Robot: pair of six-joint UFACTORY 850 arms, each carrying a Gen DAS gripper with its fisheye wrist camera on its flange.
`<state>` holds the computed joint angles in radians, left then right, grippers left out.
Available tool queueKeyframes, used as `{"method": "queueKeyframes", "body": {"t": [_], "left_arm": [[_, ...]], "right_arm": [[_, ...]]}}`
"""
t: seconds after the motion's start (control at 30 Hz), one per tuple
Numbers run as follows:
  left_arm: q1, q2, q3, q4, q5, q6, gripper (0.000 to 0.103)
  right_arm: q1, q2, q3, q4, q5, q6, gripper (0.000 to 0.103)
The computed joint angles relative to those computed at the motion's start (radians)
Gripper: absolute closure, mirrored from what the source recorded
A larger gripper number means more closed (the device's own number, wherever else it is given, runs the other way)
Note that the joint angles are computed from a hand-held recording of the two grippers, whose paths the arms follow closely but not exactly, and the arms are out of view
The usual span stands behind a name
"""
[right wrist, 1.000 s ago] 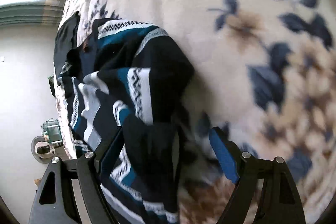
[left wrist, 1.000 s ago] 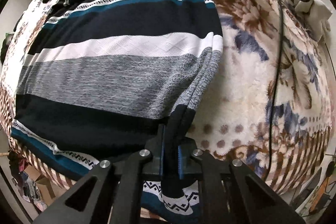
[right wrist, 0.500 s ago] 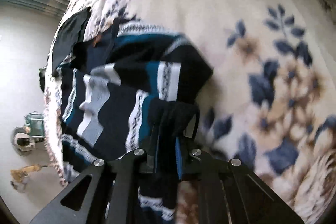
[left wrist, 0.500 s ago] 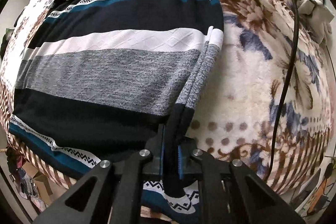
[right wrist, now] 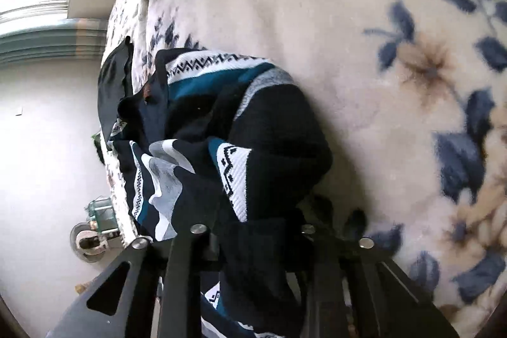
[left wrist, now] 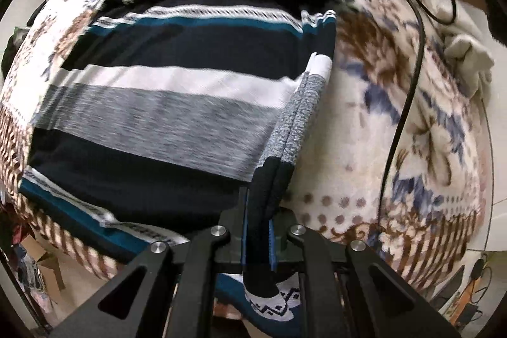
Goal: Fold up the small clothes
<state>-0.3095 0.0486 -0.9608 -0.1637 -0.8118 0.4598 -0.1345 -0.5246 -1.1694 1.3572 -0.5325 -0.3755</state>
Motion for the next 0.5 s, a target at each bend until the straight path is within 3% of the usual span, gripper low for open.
{"method": "queueKeyframes", "body": {"t": [0.13, 0.27, 0.37, 0.43, 0.5], "left_arm": [[0.074, -0.024, -0.081, -0.037, -0.039, 0.031, 0.096], [0.164, -0.09, -0.187, -0.074, -0.058, 0.029, 0.096], [0.243, -0.172, -0.287, -0.086, -0.056, 0.014, 0.096], [0.275, -0.225, -0.336, -0.085, -0.043, 0.002, 0.096], [0.311, -0.296, -0.397, -0.086, -0.038, 0.001, 0.096]], "right_arm": [[0.018, 0.038, -0.018, -0.098, 0.017, 0.138, 0.083], [0.057, 0.052, -0.126, -0.43, 0.004, 0.477, 0.083], [0.105, -0.013, -0.313, -0.705, -0.083, 0.77, 0.083], [0.14, -0.115, -0.52, -0.864, -0.207, 0.941, 0.083], [0.179, -0.236, -0.729, -0.96, -0.275, 1.044, 0.083]]}}
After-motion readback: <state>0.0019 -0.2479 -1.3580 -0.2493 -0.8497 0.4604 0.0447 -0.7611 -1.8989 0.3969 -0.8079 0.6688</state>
